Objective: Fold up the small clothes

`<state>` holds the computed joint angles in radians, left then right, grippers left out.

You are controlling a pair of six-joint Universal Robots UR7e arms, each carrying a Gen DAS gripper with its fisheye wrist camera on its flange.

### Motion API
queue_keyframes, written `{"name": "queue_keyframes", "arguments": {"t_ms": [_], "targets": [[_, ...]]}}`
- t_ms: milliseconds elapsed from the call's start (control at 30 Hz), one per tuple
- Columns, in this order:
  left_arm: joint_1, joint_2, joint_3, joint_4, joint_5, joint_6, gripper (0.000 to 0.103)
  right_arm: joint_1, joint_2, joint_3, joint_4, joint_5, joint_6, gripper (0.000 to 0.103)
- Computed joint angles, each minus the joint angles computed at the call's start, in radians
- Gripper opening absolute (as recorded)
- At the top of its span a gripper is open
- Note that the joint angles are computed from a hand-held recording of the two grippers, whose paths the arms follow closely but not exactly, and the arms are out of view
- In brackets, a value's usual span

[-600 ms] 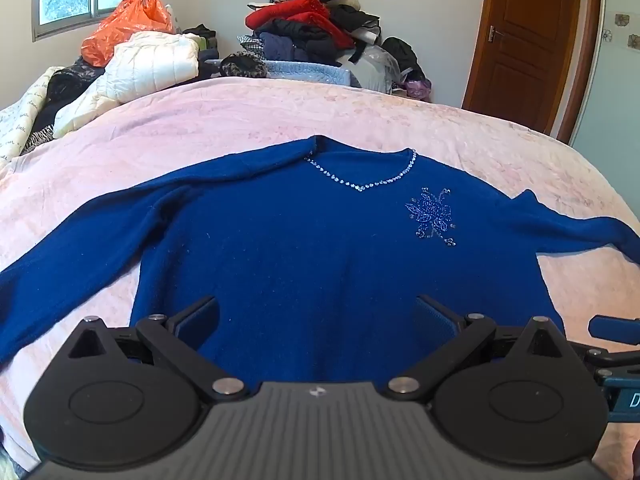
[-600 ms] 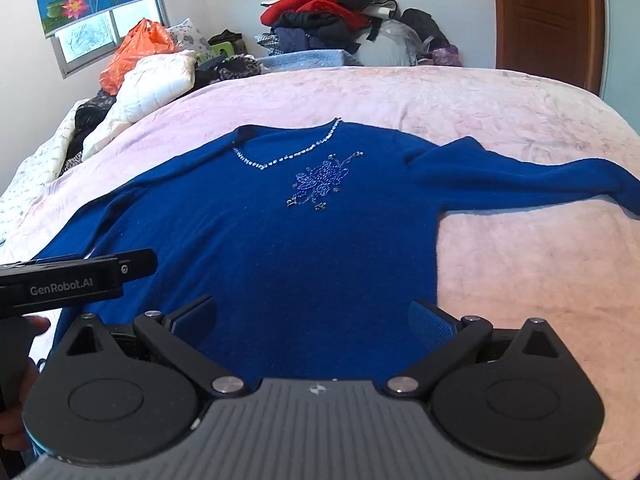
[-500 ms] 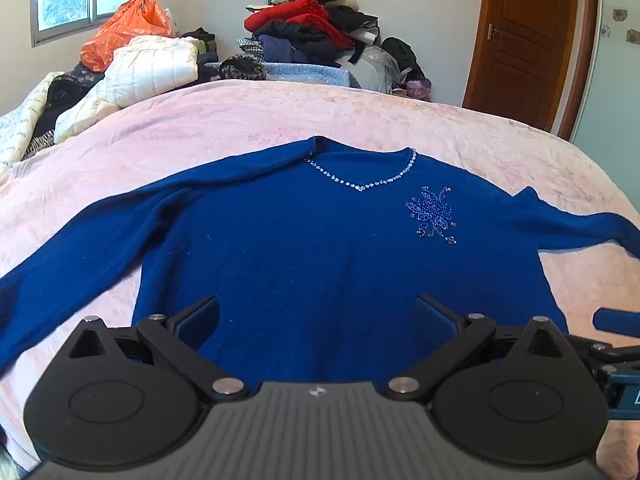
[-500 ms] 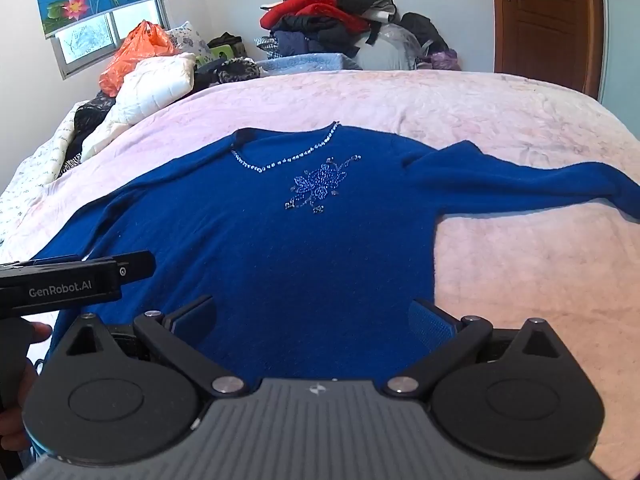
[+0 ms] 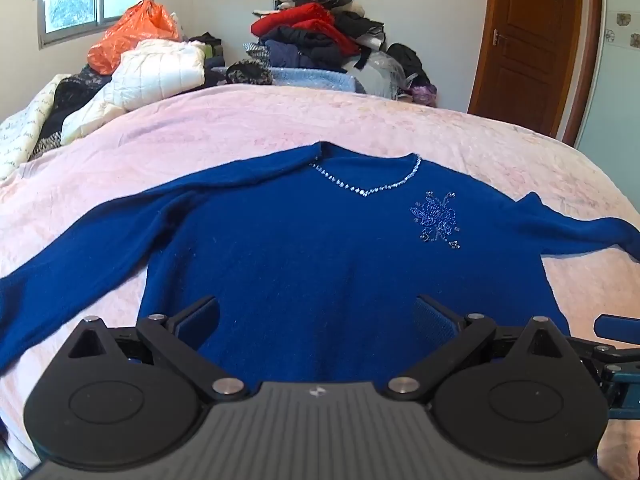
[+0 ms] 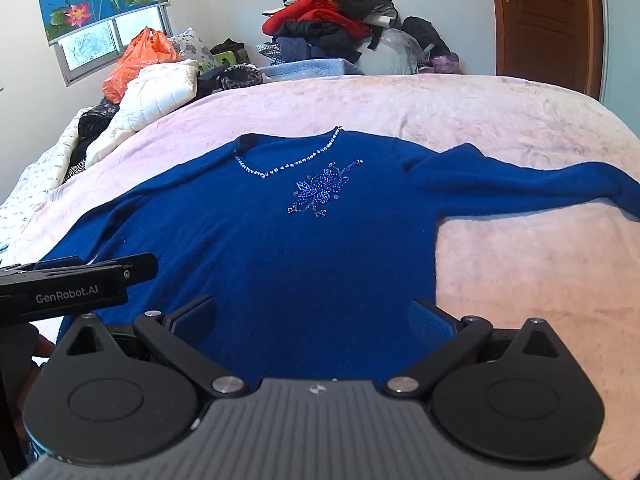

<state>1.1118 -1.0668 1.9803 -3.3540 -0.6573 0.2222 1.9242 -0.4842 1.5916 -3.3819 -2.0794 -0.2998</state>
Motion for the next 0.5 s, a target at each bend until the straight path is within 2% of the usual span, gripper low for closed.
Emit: {"name": "queue_keyframes", "arguments": {"t_ms": [267,500], "targets": [[0.005,0.011,-0.018,0.037,0.032,-0.030,0.103,-0.001,0.000,0.005,-0.015,0.003,-0.009,0.103],[-0.002,0.031,-0.027,0.034,0.067,-0.012,0.103,-0.002,0.000,0.008,-0.017,0.003,-0.012,0.103]]}}
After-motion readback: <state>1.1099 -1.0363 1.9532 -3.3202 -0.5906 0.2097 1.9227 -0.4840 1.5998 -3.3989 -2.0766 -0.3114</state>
